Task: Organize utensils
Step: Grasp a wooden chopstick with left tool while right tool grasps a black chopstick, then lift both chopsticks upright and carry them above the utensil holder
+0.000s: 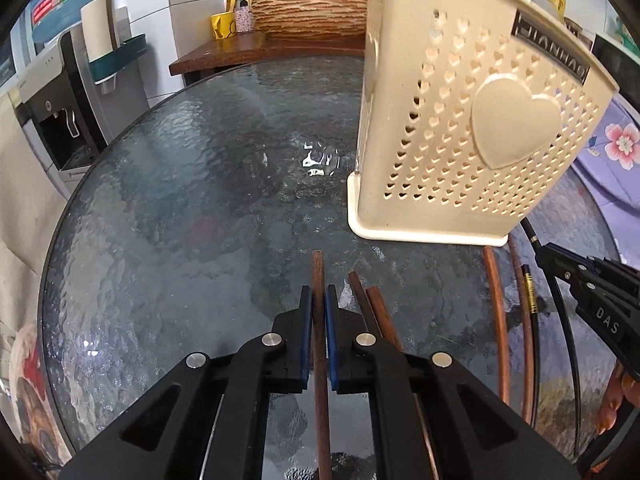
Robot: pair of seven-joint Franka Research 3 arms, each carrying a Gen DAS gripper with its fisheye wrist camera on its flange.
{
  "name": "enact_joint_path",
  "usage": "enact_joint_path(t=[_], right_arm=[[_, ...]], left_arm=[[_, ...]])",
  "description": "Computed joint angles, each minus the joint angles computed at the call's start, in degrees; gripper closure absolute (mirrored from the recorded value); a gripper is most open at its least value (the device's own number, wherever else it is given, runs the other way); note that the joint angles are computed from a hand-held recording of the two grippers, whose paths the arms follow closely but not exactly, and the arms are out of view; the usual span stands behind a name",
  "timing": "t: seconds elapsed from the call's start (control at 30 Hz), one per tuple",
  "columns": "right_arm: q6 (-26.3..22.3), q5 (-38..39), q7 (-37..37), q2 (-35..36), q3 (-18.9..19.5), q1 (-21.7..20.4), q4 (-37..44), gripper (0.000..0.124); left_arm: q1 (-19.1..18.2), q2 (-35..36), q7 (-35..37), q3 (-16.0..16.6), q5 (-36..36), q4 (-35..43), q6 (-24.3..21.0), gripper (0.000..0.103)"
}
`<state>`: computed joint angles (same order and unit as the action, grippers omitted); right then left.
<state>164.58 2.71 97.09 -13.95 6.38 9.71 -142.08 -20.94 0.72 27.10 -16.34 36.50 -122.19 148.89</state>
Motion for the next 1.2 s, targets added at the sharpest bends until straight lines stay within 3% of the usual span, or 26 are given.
enact_joint_path(t=[0.17,0.43,0.77,1.2], right_arm=[[1.95,9.00,-6.72,-5.15,-3.97,4.69,-3.14,0.116],[4.38,18.22,-15.10,-16.22,-6.51,8.98,-7.04,0.116],[1.06,21.73,-19.16,-29.43,-6.85,10.02,-10.55,0.116],[-1.37,23.17,-23.07,-33.48,-7.34,10.43,-10.89,0.116]], left_arm=[[0.58,-4.78,-2.32,-0.37,0.51,-3.23,3.43,0.096],[2.81,-14.63,-6.98,-3.27,4.30,-6.99,8.02,0.096],[4.12,-23.78,-6.16,-6.26,3.33,-10.85,11.78,0.096],[4.88,-27.52,-1.14,-7.54,-1.48,-12.31,13.72,0.096]])
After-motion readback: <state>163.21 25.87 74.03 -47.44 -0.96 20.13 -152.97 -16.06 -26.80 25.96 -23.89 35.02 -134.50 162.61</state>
